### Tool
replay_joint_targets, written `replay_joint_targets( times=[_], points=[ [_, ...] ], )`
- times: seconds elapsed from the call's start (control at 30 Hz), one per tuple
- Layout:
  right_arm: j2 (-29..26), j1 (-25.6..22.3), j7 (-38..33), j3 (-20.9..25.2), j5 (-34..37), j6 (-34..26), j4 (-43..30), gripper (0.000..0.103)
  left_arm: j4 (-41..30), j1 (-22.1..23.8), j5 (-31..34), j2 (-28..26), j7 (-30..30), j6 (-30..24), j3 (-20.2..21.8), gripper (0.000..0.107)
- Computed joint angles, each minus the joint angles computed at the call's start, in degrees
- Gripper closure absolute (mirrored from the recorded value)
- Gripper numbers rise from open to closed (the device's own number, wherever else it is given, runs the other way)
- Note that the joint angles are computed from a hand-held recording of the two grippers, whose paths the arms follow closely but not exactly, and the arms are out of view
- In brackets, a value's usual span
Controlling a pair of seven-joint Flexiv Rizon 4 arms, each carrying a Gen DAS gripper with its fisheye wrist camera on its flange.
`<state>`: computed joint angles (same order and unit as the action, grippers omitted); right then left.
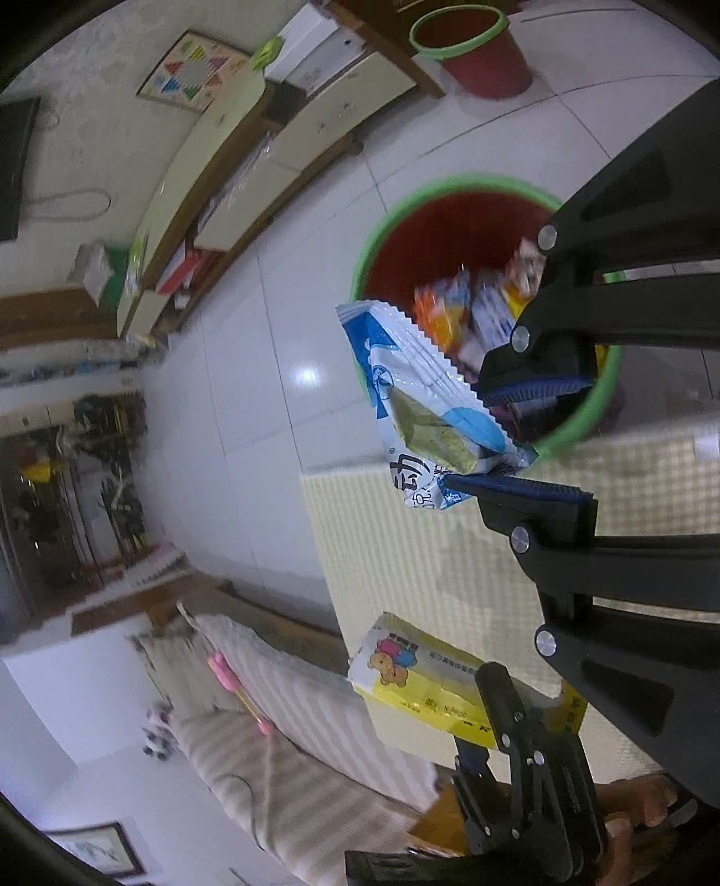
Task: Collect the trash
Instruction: 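Carry yellow box and wrapper over the green bin and release both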
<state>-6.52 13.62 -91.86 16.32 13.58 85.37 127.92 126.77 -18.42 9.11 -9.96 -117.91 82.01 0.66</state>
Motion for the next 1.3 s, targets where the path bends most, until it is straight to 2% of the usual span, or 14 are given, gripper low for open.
replay_joint_targets(
  times=[0.37, 0.73, 0.87, 1.13, 1.3],
  points=[
    [-3.1, -4.5, -0.4, -2.4, 0.1, 0.2, -2.8, 0.079, -9.2, -1.6, -5.3, -7.1, 5.7, -0.3, -3.1, 0.052],
    [-6.5, -8.8, 0.3, -1.6, -1.1, -0.3, -5.3, 0.079, -15.2, -3.1, -11.6, -13.7, 11.6, -0.1, -5.3, 0.052],
    [-7.1, -9.3, 0.4, -1.4, -2.4, 0.0, -5.4, 0.079, -16.7, -3.9, -13.1, -15.2, 12.6, -0.6, -5.2, 0.052],
    [-8.0, -8.7, 3.2, -2.2, -5.4, 0.2, -5.1, 0.079, -17.3, -2.4, -16.9, -17.1, 16.4, 0.3, -7.7, 0.051],
    [-8.6, -8.0, 5.2, -3.1, -7.8, -0.6, -5.0, 0.078, -18.0, -2.7, -18.0, -17.9, 17.3, -0.2, -7.5, 0.046]
  ],
)
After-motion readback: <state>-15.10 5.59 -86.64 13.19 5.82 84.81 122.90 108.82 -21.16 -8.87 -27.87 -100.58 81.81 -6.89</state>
